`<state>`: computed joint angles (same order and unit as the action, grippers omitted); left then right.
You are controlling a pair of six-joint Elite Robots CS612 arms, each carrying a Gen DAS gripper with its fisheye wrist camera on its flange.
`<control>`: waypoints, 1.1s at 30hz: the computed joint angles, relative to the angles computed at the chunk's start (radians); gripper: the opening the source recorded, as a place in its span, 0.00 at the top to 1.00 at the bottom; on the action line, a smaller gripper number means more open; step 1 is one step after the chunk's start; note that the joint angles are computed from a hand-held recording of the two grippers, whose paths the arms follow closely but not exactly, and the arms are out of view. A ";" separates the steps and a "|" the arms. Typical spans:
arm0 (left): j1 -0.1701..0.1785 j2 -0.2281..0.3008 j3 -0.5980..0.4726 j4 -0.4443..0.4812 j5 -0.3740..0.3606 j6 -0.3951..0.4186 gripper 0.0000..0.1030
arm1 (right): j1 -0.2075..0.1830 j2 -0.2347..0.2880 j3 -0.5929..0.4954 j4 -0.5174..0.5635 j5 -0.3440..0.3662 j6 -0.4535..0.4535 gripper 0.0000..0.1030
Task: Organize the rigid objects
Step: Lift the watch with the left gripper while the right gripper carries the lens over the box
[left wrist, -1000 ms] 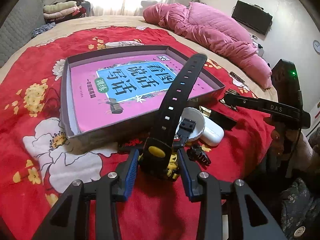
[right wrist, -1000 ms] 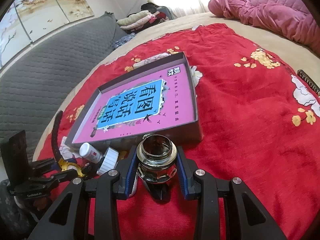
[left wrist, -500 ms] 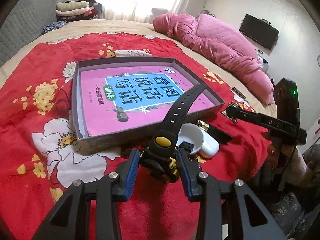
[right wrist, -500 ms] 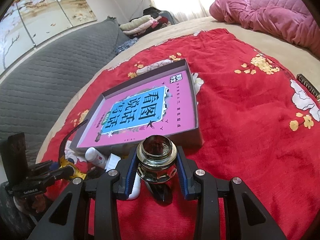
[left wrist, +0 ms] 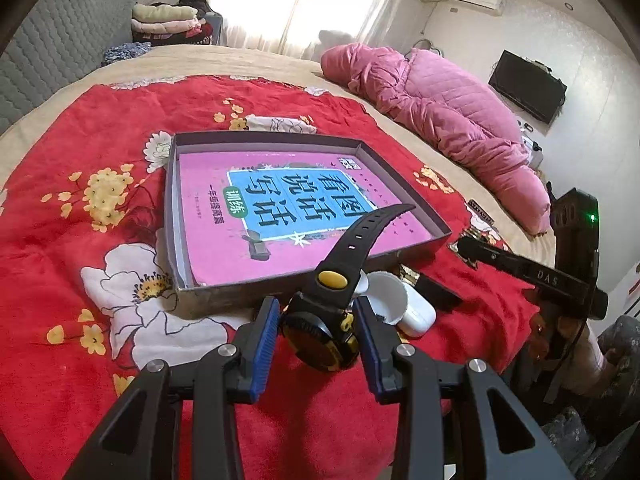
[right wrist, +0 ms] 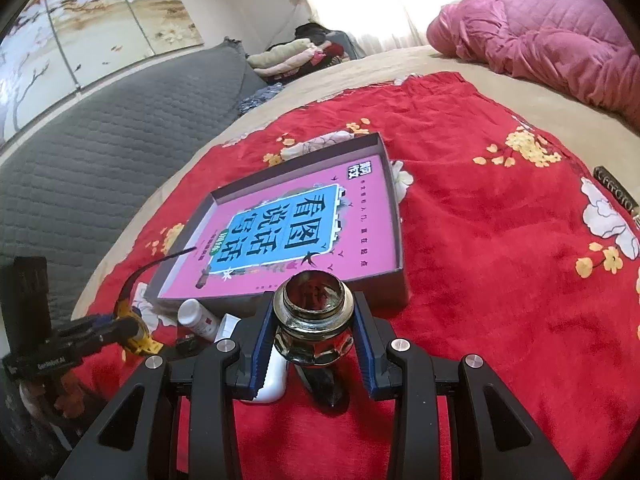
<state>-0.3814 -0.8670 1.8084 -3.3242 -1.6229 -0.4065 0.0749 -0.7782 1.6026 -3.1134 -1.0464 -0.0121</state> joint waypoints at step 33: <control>0.003 0.003 -0.036 -0.012 0.142 -0.089 0.73 | -0.003 0.003 0.003 -0.059 0.015 0.029 0.64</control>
